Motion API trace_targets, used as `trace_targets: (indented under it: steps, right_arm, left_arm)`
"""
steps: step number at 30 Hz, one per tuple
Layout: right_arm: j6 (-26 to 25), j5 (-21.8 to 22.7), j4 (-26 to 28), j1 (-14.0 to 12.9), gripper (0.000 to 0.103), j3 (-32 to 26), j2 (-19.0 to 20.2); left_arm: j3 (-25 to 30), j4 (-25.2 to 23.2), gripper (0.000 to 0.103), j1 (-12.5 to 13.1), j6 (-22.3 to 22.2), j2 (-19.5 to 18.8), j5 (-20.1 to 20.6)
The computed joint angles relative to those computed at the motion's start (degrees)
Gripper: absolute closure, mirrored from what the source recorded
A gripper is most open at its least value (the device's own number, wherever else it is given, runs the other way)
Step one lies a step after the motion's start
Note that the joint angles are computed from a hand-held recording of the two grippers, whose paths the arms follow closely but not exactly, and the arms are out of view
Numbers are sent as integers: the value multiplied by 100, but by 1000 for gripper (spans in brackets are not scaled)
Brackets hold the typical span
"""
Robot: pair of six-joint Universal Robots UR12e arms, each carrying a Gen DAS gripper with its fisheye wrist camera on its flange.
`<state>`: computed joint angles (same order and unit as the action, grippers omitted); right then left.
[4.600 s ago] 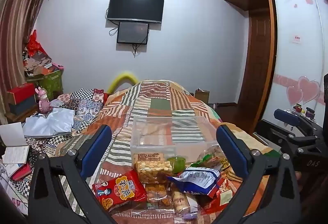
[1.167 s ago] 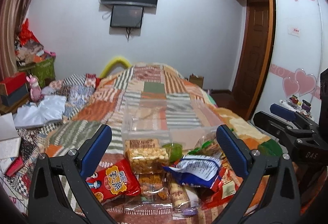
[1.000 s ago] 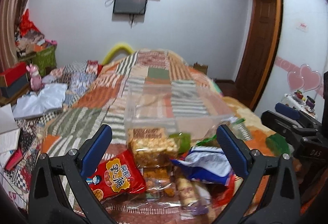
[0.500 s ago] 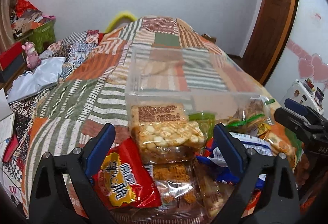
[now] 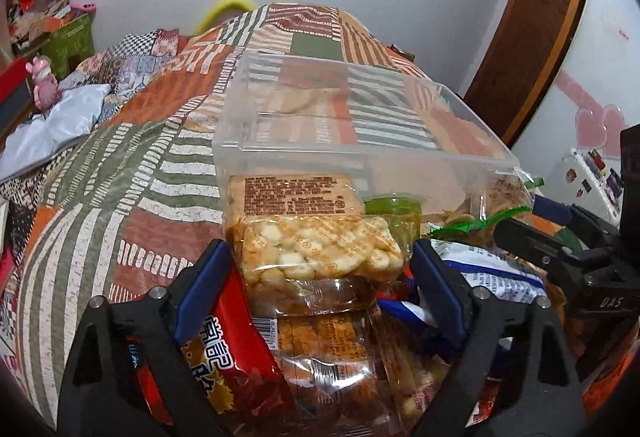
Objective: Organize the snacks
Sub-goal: 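Lower the left tool onto the cracker pack while the right tool lowers onto the ring-cookie bag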
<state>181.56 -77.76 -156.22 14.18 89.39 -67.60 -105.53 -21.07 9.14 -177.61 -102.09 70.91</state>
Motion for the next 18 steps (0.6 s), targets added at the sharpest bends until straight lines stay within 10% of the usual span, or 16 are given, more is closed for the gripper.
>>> trace_targets:
  steps: [18]
  right_arm:
    - [222,-125,-162,39,26,30,11]
  left_arm:
    - [-138,213,30,3,-100,116,91]
